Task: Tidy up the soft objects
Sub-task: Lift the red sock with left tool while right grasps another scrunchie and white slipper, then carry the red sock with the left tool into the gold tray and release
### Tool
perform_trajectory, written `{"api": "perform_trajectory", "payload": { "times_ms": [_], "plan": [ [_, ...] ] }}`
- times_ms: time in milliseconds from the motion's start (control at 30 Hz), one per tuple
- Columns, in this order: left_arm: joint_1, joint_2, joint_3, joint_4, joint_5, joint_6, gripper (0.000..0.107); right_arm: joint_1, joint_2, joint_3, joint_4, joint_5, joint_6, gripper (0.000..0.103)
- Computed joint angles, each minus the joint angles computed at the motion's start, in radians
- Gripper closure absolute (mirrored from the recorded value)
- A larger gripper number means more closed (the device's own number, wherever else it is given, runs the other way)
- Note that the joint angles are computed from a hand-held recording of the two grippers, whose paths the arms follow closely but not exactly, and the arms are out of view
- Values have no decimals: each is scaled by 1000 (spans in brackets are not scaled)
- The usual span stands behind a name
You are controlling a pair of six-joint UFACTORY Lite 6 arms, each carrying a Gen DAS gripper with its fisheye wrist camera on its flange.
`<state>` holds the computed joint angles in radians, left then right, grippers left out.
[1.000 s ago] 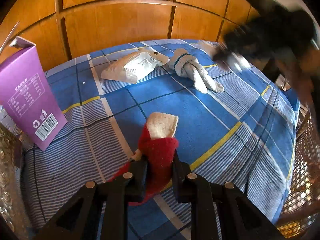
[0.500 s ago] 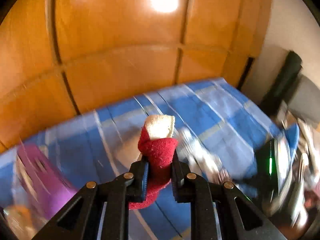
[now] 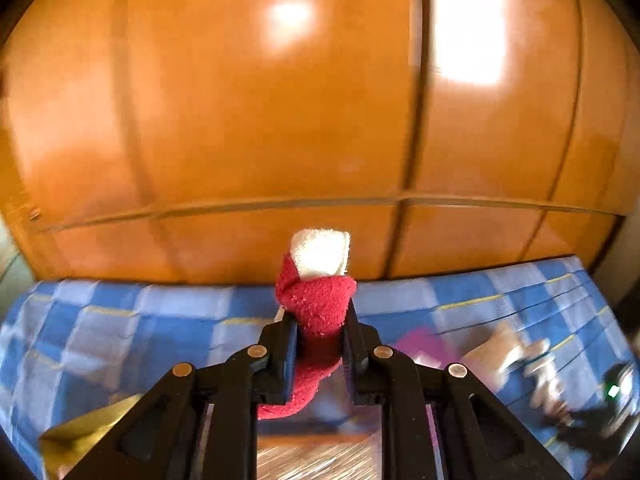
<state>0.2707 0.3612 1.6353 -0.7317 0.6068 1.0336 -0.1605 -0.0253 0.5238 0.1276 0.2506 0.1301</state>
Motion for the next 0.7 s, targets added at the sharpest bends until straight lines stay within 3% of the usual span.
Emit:
{"api": "perform_trajectory", "payload": {
  "times_ms": [200,400,533,700],
  "plan": [
    [367,-155,-267,-232,136,373,88,-4,-4,-8,2,-4,-3,65],
    [734,-198,-429,-290,300,579,88,29,0,-4,-130,-4,139,65],
    [899,-135,-435,-296,319,631,88,52,2,-4,-238,-1,246,65],
    [980,24,-301,-271,266,597,88,93,3,-4,-427,7,443,65]
  ]
}}
